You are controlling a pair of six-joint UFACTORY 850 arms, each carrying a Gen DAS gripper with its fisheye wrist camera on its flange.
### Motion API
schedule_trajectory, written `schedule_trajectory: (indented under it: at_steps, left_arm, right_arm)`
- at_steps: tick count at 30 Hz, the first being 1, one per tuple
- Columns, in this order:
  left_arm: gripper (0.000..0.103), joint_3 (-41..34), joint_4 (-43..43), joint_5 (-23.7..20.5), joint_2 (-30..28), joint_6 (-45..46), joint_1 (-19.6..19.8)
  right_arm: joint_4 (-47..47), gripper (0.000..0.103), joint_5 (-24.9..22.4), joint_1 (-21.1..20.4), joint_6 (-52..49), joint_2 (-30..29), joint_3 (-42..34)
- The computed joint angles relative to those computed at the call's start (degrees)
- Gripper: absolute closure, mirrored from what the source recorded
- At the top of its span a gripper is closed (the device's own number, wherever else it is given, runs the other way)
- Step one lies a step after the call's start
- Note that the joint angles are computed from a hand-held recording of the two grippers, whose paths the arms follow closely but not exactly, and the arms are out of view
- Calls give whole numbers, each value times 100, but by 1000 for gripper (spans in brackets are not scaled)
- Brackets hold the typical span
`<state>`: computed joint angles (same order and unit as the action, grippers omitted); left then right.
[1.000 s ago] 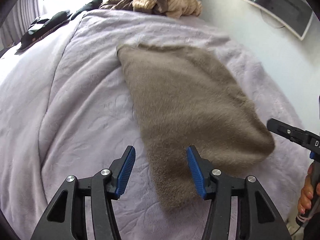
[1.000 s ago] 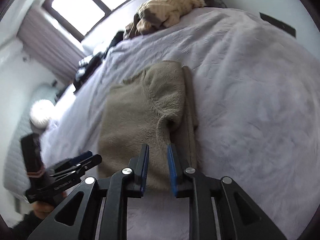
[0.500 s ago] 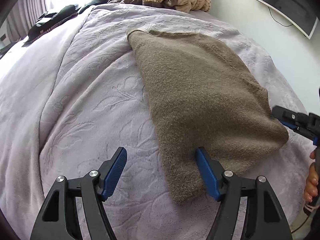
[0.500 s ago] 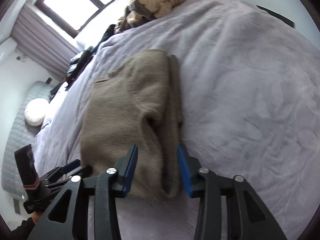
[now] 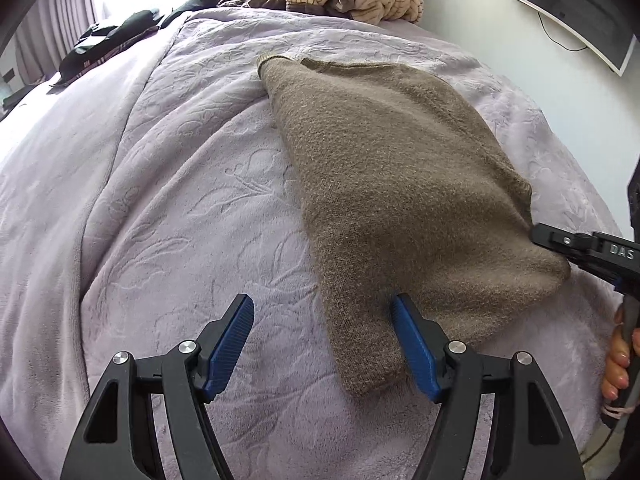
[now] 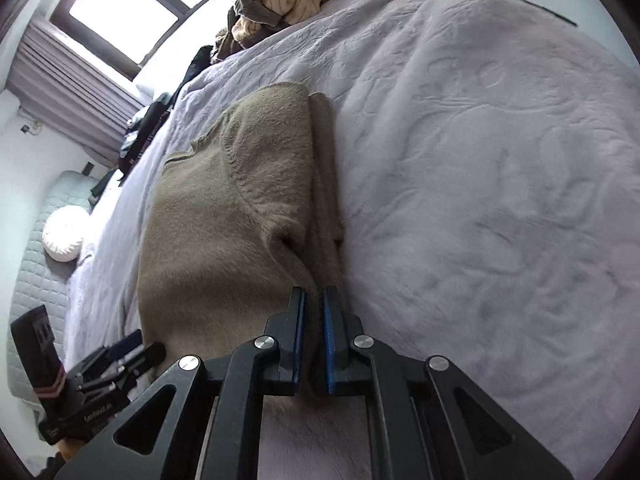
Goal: Fold small clothes
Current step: 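Release the corner and press the folded sweater flat with the right gripper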
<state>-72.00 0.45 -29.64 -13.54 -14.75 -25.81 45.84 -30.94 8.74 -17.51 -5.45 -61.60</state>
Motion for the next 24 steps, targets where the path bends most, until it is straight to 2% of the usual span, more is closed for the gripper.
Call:
schedule_trajectory:
  at_steps: [1, 9, 12, 14, 24]
  left_arm:
    - [30, 12, 31, 1, 11, -62, -6]
    - [30, 45, 417, -26, 53, -449, -89]
    - [30, 35, 518, -65, 55, -571, -106]
    - [30, 44, 588, -82, 75, -633, -120]
    - [30, -49, 824, -238, 33, -818, -180]
  right_arm:
    - [33, 87, -45, -26, 15, 8, 11]
    - [4, 86, -118, -85, 123, 134, 124]
    - [-383, 87, -85, -130, 701, 180, 186]
    - [87, 87, -164, -260, 382, 256, 315]
    - [828, 86, -290, -449, -287, 489, 649]
